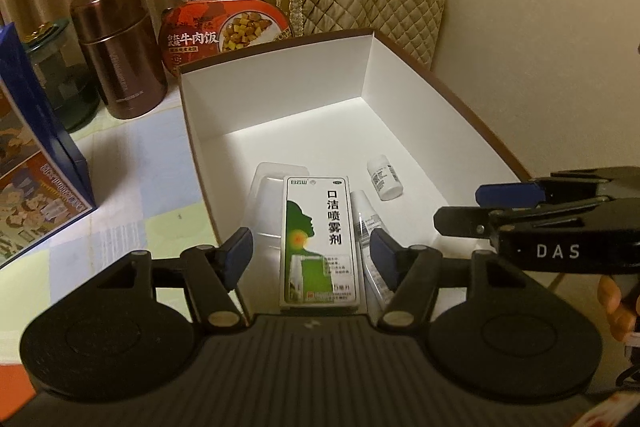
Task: Organize rigid objects
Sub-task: 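Lower both items and open both grippers to release them, then withdraw both grippers from the box back over the mat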
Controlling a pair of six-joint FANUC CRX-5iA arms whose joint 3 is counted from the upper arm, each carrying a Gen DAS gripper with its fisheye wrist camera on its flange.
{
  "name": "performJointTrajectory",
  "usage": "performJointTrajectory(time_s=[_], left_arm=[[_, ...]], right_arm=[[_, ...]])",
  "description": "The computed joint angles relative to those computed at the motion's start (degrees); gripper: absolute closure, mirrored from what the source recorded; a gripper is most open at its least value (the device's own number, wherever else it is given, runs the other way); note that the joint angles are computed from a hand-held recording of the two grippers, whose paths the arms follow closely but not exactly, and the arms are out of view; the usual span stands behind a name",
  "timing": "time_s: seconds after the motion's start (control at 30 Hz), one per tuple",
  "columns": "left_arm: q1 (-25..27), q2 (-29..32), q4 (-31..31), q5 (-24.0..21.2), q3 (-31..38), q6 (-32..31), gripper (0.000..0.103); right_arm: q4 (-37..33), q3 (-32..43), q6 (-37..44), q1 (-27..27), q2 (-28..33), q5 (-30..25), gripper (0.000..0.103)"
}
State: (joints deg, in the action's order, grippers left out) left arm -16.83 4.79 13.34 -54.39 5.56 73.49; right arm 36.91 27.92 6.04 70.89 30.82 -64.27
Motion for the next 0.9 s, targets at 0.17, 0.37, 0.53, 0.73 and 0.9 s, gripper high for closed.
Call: performJointTrajectory(time_s=[0.17, 0.37, 0.53, 0.73, 0.9], left_arm=[[0.56, -2.42, 0.55, -0.24, -1.73, -0.16, 0.042], [1.63, -5.61, 1.42, -0.66, -4.16, -0.76, 0.042], [2.67, -8.51, 2.05, -1.25, -6.25, -1.3, 0.042], [4.63, -12.67, 3.89, -1.45, -9.77, -2.89, 0.042], [7.13, -17.0, 5.78, -2.05, -13.54, -4.62, 0.042]], right_arm=[[1.13, 0.83, -1.61, 1.66, 0.19, -2.19, 0.044], [2.31, 1.85, -3.53, 3.49, 0.55, -4.43, 0.038], [3.69, 2.57, -5.14, 5.21, 0.81, -5.68, 0.035], [4.84, 4.53, -6.35, 7.25, 1.9, -7.38, 0.034], [5.64, 7.1, -6.99, 9.25, 3.5, -8.83, 0.034]])
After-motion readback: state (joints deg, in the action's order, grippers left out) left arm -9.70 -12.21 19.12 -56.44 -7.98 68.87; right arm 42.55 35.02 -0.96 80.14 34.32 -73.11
